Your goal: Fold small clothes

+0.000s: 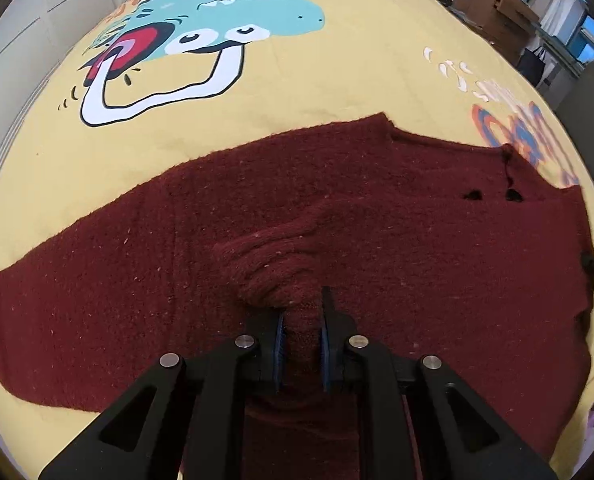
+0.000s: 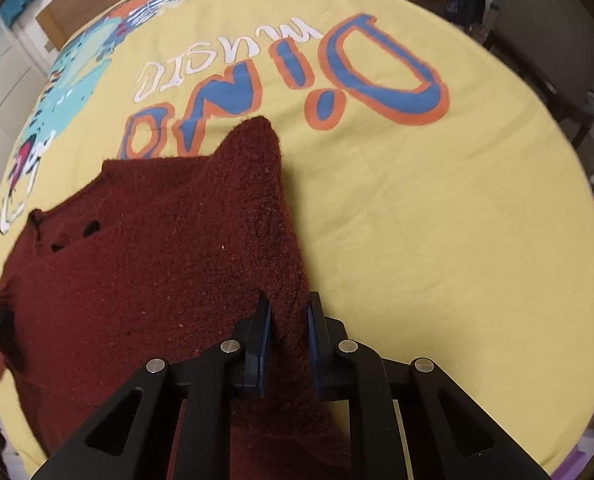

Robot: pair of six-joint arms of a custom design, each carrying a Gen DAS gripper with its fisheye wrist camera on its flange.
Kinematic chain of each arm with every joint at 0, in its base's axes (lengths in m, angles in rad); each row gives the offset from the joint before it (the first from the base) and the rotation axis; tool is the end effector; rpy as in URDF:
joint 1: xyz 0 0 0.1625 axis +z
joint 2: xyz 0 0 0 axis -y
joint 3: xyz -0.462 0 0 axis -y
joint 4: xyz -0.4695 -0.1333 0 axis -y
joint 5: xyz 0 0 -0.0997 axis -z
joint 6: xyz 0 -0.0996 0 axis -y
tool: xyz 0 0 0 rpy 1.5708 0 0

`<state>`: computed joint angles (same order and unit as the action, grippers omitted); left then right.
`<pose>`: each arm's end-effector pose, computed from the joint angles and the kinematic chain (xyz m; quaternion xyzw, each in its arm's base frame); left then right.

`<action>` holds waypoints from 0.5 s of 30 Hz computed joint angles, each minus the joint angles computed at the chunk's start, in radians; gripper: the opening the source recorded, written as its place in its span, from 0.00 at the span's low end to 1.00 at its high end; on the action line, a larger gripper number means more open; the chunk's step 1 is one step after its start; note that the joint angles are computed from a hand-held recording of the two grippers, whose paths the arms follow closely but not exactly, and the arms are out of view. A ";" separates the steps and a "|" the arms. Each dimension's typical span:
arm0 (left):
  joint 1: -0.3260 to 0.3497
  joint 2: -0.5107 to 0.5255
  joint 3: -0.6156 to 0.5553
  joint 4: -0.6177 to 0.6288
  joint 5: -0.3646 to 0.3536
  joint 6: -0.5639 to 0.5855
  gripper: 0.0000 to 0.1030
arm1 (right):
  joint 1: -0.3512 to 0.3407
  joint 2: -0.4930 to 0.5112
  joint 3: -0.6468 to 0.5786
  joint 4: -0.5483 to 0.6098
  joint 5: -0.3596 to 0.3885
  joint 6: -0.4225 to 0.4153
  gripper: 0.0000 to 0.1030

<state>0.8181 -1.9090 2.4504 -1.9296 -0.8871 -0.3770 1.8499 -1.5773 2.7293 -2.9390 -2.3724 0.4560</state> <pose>-0.0845 -0.3772 0.2623 0.2052 0.9160 -0.1061 0.3280 0.1420 -0.2715 0.1493 -0.1228 -0.9081 0.2321 0.3263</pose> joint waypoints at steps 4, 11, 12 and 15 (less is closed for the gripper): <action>0.042 0.025 0.013 -0.030 0.019 -0.016 0.20 | -0.043 0.059 -0.004 -0.028 0.000 -0.019 0.16; 0.026 0.014 0.003 0.018 0.042 -0.066 0.47 | 0.025 0.036 -0.010 0.023 -0.053 0.022 0.46; 0.034 0.014 -0.008 0.032 0.026 -0.086 0.47 | 0.044 0.033 -0.013 0.039 -0.066 0.037 0.51; 0.020 -0.016 -0.016 0.047 0.020 -0.112 0.74 | 0.121 0.045 -0.030 0.067 -0.111 0.066 0.74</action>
